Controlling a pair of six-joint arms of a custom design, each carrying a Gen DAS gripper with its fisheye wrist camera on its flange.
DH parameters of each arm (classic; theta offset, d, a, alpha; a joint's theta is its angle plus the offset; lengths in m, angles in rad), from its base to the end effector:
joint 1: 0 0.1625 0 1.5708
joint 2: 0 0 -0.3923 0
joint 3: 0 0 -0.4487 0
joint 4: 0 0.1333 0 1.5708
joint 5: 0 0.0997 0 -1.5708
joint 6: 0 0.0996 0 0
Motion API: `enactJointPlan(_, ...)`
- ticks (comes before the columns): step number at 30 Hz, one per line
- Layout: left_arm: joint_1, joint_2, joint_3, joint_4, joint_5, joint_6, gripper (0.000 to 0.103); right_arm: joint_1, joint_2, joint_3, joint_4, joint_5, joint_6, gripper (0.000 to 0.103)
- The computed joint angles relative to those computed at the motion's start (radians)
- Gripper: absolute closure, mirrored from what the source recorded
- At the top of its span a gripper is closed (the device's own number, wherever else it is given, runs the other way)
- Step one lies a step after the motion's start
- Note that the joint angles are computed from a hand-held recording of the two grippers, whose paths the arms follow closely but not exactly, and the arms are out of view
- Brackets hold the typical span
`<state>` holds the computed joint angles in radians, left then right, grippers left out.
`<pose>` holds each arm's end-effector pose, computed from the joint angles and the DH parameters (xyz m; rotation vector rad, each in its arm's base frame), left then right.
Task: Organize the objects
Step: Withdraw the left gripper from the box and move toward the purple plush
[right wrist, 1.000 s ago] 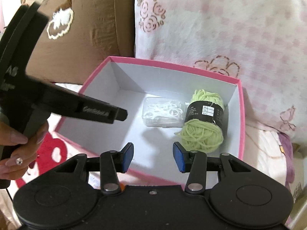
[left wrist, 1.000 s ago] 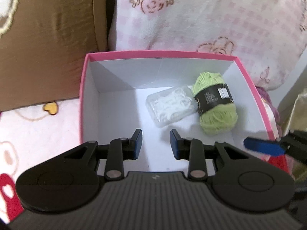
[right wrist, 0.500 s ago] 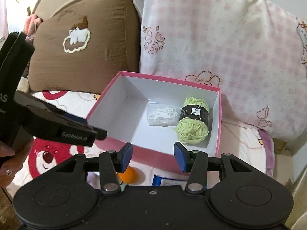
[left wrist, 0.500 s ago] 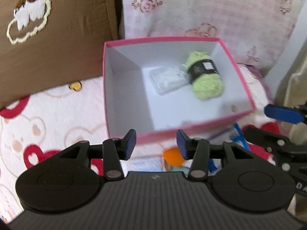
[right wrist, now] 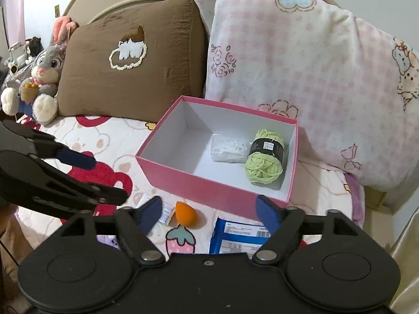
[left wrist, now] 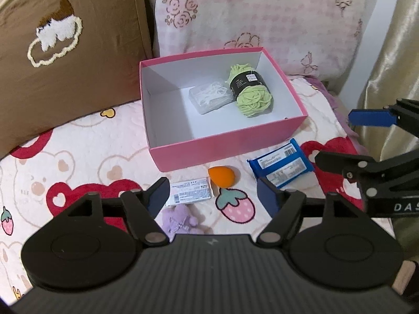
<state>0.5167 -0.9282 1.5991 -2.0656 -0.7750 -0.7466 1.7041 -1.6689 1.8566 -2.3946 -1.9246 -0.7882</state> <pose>-0.4837 -0.5100 0.1115 0.4619 2.3910 -0.6680 0.1694 -0.5202 0.4533 0.9940 -2.3381 0.6448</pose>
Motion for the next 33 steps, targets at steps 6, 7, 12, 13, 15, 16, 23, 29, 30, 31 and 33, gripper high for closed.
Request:
enactJointPlan(6,-0.021,-0.039,0.044,0.0,-0.019,-0.012,0.021,-0.004,-0.042,0.029,0.023,-0.014,0.003,0.014)
enactJointPlan(7,-0.022,-0.049,0.055,0.003,-0.024,-0.021,0.021,-0.007,-0.05,0.036,0.027,-0.009,-0.001,0.013)
enactJointPlan(12,-0.025,-0.098,0.105,0.009,-0.056,-0.042,0.016,-0.015,-0.084,0.066,0.054,0.003,-0.023,0.011)
enactJointPlan(13,-0.025,-0.106,0.114,0.011,-0.055,-0.046,0.016,-0.016,-0.092,0.074,0.061,0.004,-0.029,0.01)
enactJointPlan(15,-0.028,-0.113,0.121,0.037,-0.038,-0.061,0.015,-0.019,-0.102,0.084,0.072,0.004,-0.037,0.01)
enactJointPlan(16,-0.028,-0.116,0.123,0.052,-0.03,-0.066,0.013,-0.021,-0.109,0.089,0.082,0.008,-0.041,0.01)
enactJointPlan(23,-0.014,-0.135,0.146,0.05,-0.064,-0.077,0.01,-0.035,-0.141,0.111,0.145,0.033,-0.036,0.009)
enactJointPlan(29,0.001,-0.161,0.194,-0.034,-0.164,-0.05,0.01,-0.043,-0.16,0.129,0.184,0.05,-0.029,0.008)
enactJointPlan(30,0.003,-0.164,0.203,-0.043,-0.174,-0.045,0.009,-0.046,-0.161,0.132,0.192,0.054,-0.028,0.008)
enactJointPlan(31,0.005,-0.166,0.211,-0.051,-0.185,-0.041,0.008,-0.048,-0.163,0.137,0.198,0.058,-0.027,0.008)
enactJointPlan(33,0.012,-0.169,0.228,-0.068,-0.202,-0.037,0.007,-0.053,-0.165,0.149,0.207,0.066,-0.029,0.008)
